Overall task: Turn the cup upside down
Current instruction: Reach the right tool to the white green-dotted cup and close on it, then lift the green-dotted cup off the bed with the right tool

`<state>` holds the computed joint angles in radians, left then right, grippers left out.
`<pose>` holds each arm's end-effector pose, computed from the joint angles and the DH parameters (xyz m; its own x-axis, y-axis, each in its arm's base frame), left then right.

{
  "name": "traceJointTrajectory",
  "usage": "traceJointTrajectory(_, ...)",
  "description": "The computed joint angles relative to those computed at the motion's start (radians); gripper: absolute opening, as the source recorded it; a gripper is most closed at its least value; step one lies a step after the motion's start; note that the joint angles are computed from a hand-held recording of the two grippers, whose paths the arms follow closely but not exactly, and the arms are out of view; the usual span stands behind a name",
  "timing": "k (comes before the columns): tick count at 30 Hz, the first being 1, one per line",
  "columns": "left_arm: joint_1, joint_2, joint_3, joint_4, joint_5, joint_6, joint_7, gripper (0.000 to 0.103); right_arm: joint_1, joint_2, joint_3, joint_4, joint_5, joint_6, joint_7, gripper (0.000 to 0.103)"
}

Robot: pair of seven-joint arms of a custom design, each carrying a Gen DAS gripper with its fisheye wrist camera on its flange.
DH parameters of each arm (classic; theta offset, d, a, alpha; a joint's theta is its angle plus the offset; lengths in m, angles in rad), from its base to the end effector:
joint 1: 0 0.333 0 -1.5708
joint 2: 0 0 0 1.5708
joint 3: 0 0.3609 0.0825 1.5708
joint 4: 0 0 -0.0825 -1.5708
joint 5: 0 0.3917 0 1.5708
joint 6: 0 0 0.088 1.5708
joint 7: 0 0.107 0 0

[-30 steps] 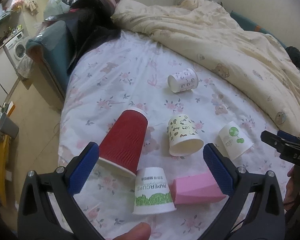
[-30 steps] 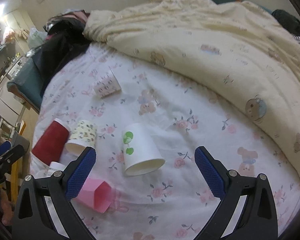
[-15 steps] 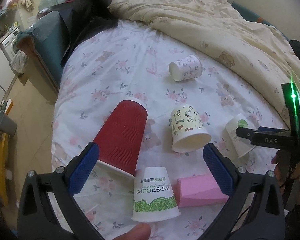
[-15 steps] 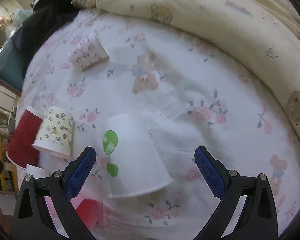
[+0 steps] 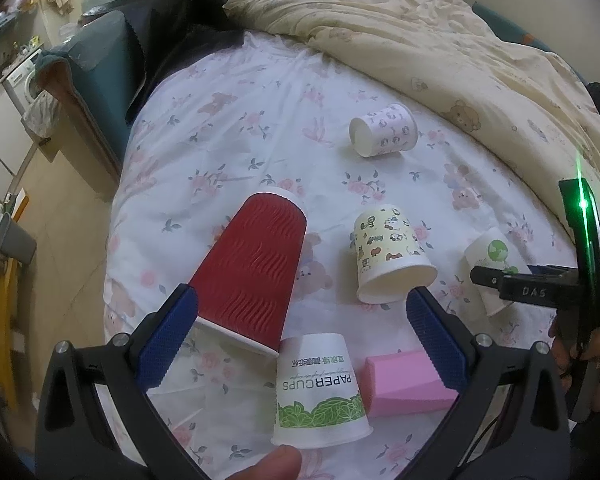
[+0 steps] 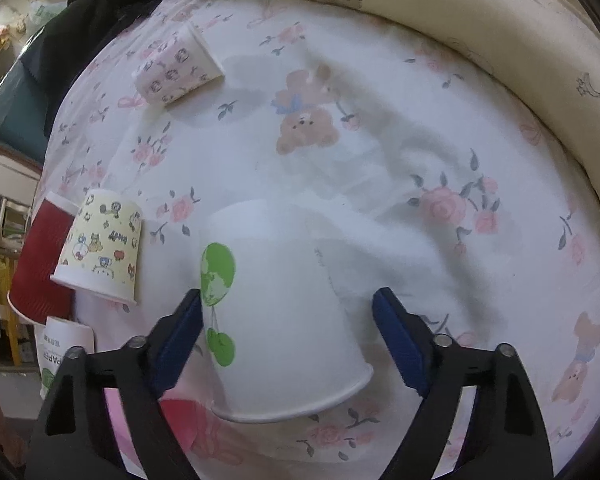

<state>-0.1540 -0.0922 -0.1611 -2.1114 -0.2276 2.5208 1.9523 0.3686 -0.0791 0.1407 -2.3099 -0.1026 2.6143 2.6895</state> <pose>0.5383 -0.1763 0.5521 -0.5217 -0.8531 0.0026 -0.7393 0.4505 -0.5005 0.4658 0.2640 0.4575 -0.4505 -0.8438 -0.2917 -0.8180 0.5210 -0.2438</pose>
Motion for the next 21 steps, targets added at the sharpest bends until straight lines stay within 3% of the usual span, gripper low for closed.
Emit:
traceJointTrajectory(4,0.0,0.0,0.002,0.01,-0.006,-0.026,0.0,0.103,0.006,0.002,0.005,0.022,-0.028,-0.025,-0.023,0.065)
traceJointTrajectory(9,-0.004,-0.034,0.008,-0.012,-0.044,-0.02,0.035,0.103,0.008,-0.047,0.021,0.021,-0.074,-0.05,0.042,0.064)
traceJointTrajectory(12,-0.006,-0.077,0.014,-0.054,-0.04,0.001,0.047,0.103,0.014,-0.089,0.047,0.027,-0.105,-0.085,0.09,0.064)
traceJointTrajectory(21,-0.014,-0.228,0.059,-0.13,-0.087,-0.072,0.088,0.103,0.042,-0.216,0.142,0.007,-0.151,-0.133,0.286,0.064)
